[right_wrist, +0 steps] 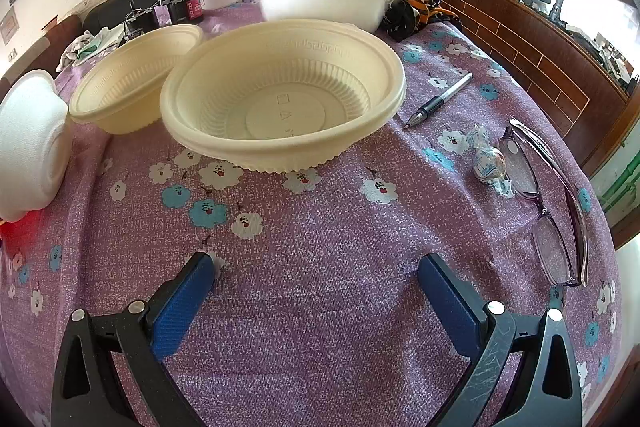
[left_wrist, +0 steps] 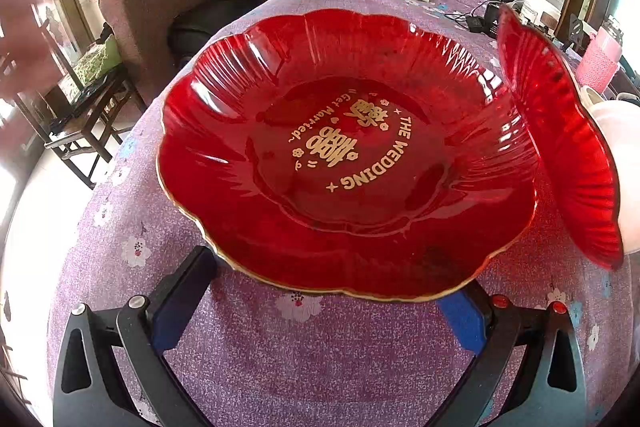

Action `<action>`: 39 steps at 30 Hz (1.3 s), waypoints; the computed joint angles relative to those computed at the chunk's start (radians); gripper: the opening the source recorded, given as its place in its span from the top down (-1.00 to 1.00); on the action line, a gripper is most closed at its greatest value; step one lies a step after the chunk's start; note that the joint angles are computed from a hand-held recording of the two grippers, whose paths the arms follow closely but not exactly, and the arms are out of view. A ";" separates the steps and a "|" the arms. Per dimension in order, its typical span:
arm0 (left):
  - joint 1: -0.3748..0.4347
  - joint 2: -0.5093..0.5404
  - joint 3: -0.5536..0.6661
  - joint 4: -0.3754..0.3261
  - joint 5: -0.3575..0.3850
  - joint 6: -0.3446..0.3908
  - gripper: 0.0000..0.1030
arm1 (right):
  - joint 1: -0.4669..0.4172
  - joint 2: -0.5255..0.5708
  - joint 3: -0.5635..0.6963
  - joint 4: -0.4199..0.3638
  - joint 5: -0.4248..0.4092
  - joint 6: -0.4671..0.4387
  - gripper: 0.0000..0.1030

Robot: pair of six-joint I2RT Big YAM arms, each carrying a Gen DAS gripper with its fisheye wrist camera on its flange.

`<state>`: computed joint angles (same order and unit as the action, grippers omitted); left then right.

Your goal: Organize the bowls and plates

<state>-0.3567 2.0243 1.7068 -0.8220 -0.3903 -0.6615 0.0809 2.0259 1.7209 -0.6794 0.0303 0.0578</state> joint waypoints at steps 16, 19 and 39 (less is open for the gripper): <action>0.000 0.002 0.001 0.000 -0.001 0.000 -1.00 | 0.001 0.001 0.002 -0.002 0.003 -0.001 -0.99; -0.001 0.003 0.003 -0.007 -0.008 -0.018 -1.00 | 0.004 0.000 0.006 -0.007 0.003 0.003 -0.99; -0.003 -0.244 -0.297 0.223 0.118 0.069 -1.00 | -0.005 -0.194 -0.162 0.082 -0.279 -0.141 -0.63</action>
<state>-0.3599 1.7805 1.4094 -0.5987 -0.2719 -0.5925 0.0758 1.8322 1.5591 -0.5978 -0.2489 -0.0835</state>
